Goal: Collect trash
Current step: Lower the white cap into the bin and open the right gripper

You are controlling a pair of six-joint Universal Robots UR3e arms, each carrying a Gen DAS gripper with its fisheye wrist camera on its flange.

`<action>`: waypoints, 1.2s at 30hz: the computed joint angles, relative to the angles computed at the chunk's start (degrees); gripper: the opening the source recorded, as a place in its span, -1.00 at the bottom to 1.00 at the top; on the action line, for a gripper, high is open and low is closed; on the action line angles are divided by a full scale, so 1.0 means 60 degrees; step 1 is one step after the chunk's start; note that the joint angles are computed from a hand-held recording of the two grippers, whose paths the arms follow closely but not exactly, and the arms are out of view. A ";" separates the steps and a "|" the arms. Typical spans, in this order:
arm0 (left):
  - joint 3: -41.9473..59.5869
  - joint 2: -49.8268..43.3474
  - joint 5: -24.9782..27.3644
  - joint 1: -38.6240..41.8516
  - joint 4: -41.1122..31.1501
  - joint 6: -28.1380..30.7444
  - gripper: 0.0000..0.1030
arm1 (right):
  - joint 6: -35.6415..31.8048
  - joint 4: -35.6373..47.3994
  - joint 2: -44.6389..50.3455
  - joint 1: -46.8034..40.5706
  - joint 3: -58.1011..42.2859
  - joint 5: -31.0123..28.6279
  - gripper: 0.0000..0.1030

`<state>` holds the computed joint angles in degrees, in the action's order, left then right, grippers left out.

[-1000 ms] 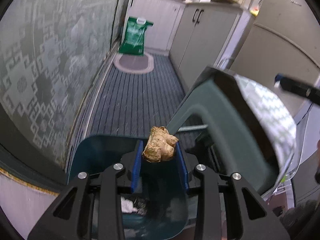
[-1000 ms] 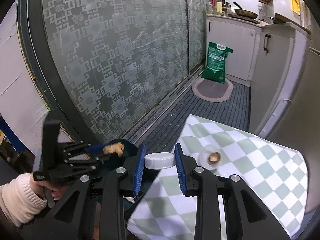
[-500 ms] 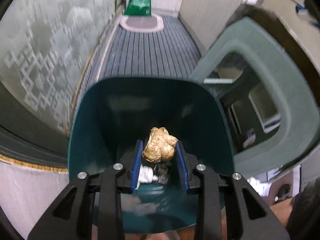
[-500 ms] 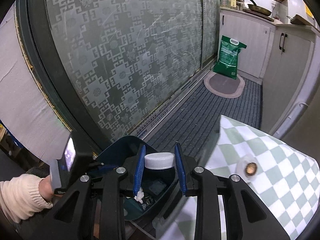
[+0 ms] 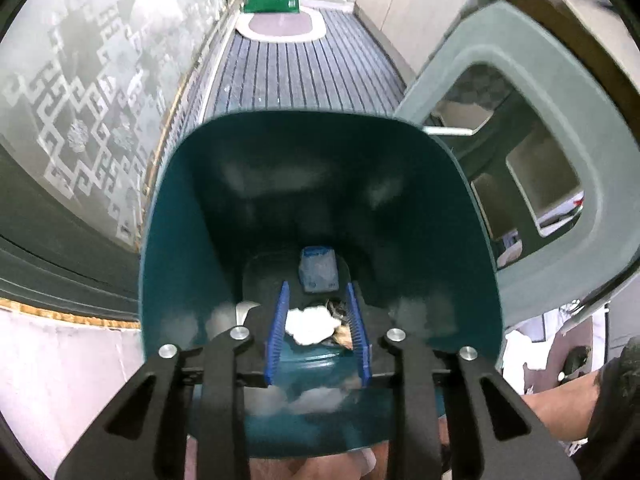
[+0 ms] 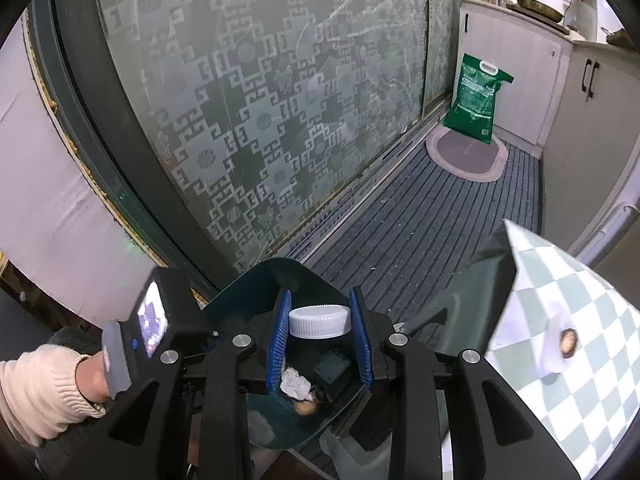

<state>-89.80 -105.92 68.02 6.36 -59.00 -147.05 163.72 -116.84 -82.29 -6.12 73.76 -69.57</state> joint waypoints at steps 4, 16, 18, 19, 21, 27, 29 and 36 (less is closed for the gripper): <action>-0.0078 0.0311 -0.0655 0.0346 0.0124 -0.0057 -0.49 | 0.0108 -0.0004 0.0238 0.0253 -0.0107 -0.0212 -0.42; -0.0199 0.1365 -0.2653 0.1323 0.0672 -0.0813 -0.61 | 0.0513 -0.0360 0.0983 0.1045 0.0181 -0.0946 -0.43; -0.0197 0.1521 -0.2977 0.1492 0.0706 -0.0949 -0.63 | 0.0510 -0.0425 0.1069 0.1163 0.0291 -0.1048 -0.43; -0.0200 0.1583 -0.3096 0.1542 0.0730 -0.1033 -0.63 | 0.0491 -0.0431 0.1128 0.1213 0.0325 -0.1087 -0.43; -0.0166 0.1692 -0.3316 0.1630 0.0743 -0.1165 -0.64 | 0.0509 -0.0509 0.1259 0.1329 0.0468 -0.1184 -0.42; -0.0047 0.1895 -0.3892 0.1778 0.0872 -0.1614 -0.66 | 0.0382 -0.0520 0.1662 0.1698 0.0851 -0.1415 -0.42; -0.0130 0.1996 -0.4133 0.1874 0.0984 -0.1756 -0.66 | 0.0311 -0.0573 0.1820 0.1818 0.0938 -0.1558 -0.42; -0.0202 0.2116 -0.4770 0.2082 0.1491 -0.2192 -0.66 | 0.0267 -0.0577 0.1968 0.1832 0.1185 -0.1730 -0.28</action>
<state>-91.01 -93.22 39.40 18.86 -50.05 -160.20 165.32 -120.30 -70.49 4.87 80.87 -79.95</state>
